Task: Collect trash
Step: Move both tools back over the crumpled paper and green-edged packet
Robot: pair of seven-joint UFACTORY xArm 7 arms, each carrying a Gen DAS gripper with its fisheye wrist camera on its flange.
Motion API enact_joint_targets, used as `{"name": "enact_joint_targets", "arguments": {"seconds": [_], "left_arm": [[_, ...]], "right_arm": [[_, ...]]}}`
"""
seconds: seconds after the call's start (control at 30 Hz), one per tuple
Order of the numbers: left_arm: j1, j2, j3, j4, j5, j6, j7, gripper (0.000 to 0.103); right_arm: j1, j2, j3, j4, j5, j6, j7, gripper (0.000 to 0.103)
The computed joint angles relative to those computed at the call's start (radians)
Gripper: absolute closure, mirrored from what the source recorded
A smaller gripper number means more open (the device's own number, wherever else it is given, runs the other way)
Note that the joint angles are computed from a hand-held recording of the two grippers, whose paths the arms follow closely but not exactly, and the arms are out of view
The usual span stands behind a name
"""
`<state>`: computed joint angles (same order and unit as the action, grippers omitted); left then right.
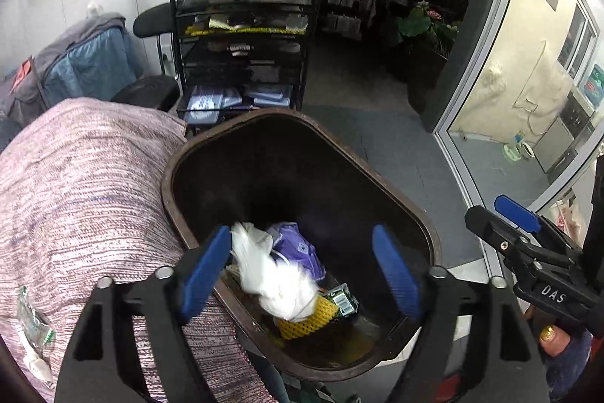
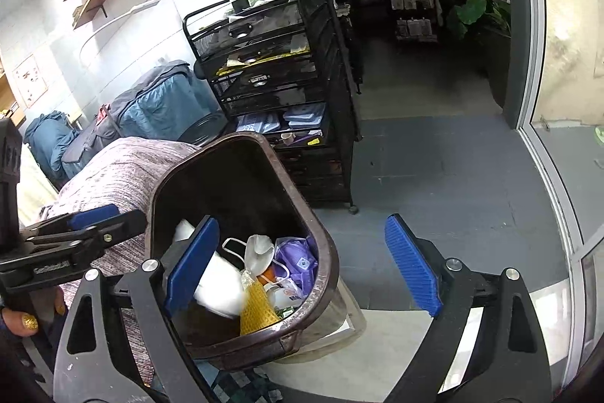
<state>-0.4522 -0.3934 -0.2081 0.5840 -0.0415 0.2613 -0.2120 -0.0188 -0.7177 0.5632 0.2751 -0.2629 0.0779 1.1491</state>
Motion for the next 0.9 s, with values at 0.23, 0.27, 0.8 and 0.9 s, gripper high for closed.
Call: {"name": "enact_joint_targets", "arguments": {"seconds": [0.23, 0.27, 0.8, 0.9], "left_arm": [[0.052, -0.049, -0.047, -0.026, 0.066, -0.036, -0.061, 0.006], [0.054, -0.060, -0.049, -0.031, 0.071, -0.039, -0.069, 0.006], [0.139, -0.378, -0.131, -0.161, 0.176, -0.035, -0.203, 0.006], [0.147, -0.452, -0.135, -0.189, 0.188, -0.014, -0.219, 0.006]], "right_arm": [[0.002, 0.006, -0.002, 0.003, 0.000, 0.004, 0.004, 0.014], [0.002, 0.004, -0.001, 0.002, 0.000, 0.005, 0.006, 0.014], [-0.103, -0.041, 0.135, 0.038, -0.031, -0.039, 0.055, 0.006], [-0.160, -0.080, 0.207, 0.065, -0.047, -0.053, 0.068, 0.006]]}}
